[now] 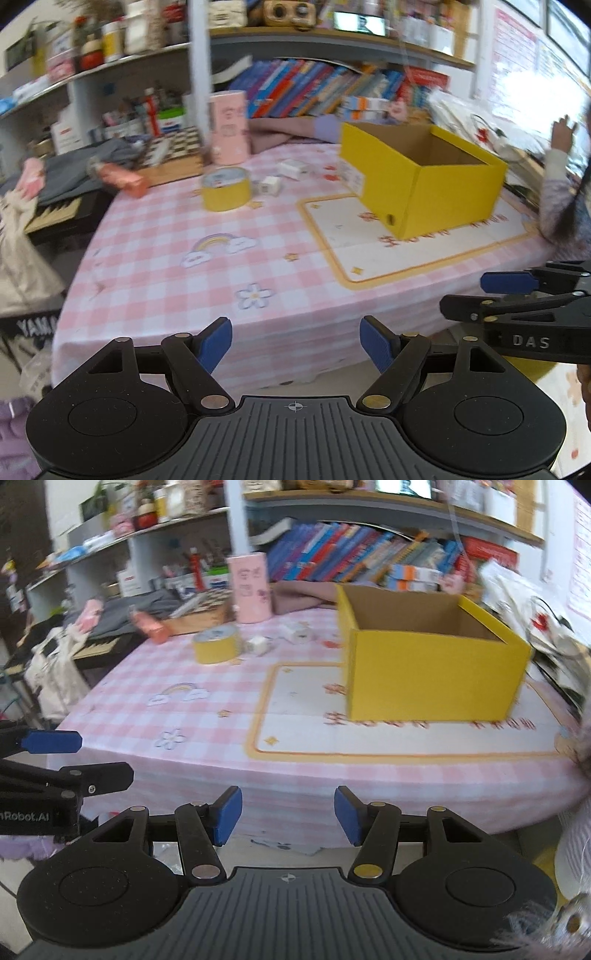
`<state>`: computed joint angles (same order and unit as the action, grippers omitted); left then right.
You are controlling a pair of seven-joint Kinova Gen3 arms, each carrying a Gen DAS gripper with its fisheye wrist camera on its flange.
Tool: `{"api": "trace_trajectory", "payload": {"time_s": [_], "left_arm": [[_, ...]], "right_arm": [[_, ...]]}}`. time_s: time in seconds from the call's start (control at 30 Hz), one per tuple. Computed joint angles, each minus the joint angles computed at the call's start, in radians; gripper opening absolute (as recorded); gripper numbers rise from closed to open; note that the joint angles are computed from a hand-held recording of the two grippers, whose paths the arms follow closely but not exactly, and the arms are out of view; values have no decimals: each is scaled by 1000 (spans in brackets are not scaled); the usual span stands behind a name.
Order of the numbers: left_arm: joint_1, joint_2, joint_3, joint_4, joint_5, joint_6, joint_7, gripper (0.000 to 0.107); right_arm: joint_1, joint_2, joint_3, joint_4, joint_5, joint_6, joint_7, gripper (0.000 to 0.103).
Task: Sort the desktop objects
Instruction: 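Lift both open tools out of the yellow box and pull back, then grasp the yellow tape roll with left tool while right grasps white charger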
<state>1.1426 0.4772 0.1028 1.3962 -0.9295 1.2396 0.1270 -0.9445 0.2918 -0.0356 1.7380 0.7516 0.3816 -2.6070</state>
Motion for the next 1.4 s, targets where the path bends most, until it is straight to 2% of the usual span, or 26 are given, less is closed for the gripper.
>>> {"api": "trace_trajectory", "payload": {"time_s": [0.17, 0.3, 0.43, 0.53, 0.67, 0.77, 0.93, 1.03, 1.17, 1.4], "left_arm": [[6, -22, -3, 29, 5, 49, 74, 79], [-15, -43, 6, 59, -4, 36, 125, 79], [-34, -30, 9, 56, -23, 42, 126, 83], [-42, -28, 2, 53, -39, 43, 138, 83], [-64, -29, 2, 51, -50, 32, 119, 84], [-93, -26, 1, 45, -42, 18, 73, 84], [-156, -39, -14, 68, -25, -66, 52, 85], [-192, -31, -25, 57, -15, -97, 14, 85], [-234, -16, -45, 38, -3, -138, -39, 85], [-299, 15, -90, 11, 18, -231, -96, 85]], "right_arm": [[-8, 21, -11, -31, -4, -16, 53, 53], [3, 37, -26, -69, -63, -13, 119, 53], [-64, 40, 39, -72, -8, -29, 87, 53], [-62, 49, 43, -83, -3, -39, 91, 53], [-8, 85, -4, -135, -87, -33, 195, 53], [-3, 114, 5, -170, -132, -48, 251, 54], [27, 178, -3, -260, -216, -44, 382, 55], [74, 224, -39, -337, -291, -15, 475, 55], [100, 285, -45, -437, -360, 10, 565, 55], [135, 405, -62, -650, -480, 114, 726, 61]]}}
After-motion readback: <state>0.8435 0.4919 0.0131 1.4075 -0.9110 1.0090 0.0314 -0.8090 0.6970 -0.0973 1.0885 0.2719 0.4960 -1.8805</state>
